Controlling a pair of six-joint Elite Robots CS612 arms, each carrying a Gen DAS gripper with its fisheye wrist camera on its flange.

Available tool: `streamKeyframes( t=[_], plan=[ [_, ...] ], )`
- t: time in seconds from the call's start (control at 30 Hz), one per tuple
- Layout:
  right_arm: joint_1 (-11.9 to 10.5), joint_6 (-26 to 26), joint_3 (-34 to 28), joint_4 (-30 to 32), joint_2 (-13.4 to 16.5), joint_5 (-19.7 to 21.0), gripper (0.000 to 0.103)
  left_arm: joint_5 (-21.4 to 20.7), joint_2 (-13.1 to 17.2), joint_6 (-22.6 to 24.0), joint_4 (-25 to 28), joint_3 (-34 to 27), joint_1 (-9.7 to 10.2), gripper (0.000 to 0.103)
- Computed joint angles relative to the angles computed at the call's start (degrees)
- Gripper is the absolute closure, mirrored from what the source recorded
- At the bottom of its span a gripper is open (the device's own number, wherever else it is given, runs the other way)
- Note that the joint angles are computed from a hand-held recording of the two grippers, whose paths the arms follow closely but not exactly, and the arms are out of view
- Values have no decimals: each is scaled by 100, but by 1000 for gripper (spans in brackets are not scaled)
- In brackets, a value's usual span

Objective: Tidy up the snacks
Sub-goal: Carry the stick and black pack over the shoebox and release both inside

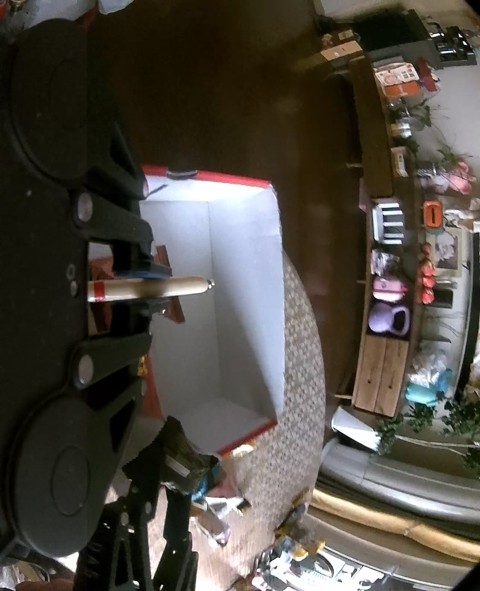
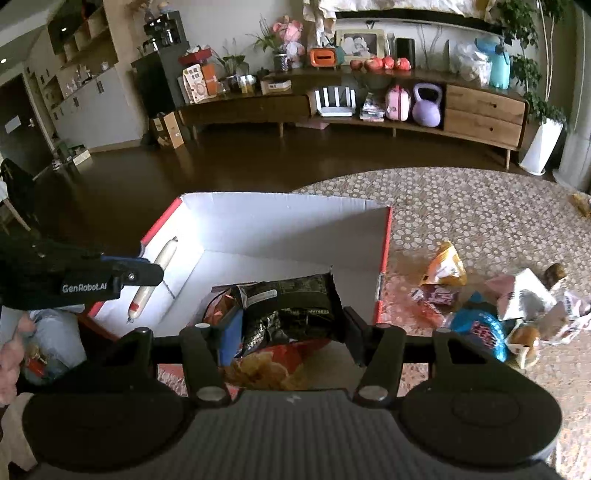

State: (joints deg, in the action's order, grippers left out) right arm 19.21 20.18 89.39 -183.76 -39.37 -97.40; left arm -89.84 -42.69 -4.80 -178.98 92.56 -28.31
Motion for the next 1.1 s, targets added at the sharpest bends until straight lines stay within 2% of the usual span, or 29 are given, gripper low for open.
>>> streamKeyframes(
  t=[0.27, 0.6, 0.8, 0.9, 1.0, 1.07, 1.1],
  plan=[
    [-34, 33, -372, 480, 247, 1, 46, 226, 252, 71, 420, -328, 14, 95],
    [-11, -13, -490, 731, 330, 66, 45, 229, 383, 114, 782, -450, -5, 95],
    [-3, -39, -485, 785, 314, 59, 40, 261, 386, 60, 808, -427, -20, 85],
    [-15, 65, -456, 722, 303, 134, 38, 211, 369, 22, 752, -388, -16, 78],
    [-13, 129, -414, 662, 278, 116, 33, 248, 340, -24, 690, -340, -27, 65],
    [-15, 145, -377, 640, 251, 126, 30, 277, 321, -98, 610, -304, -33, 43],
    [-11, 159, -356, 611, 237, 106, 29, 288, 312, -124, 555, -285, -36, 40]
  ],
)
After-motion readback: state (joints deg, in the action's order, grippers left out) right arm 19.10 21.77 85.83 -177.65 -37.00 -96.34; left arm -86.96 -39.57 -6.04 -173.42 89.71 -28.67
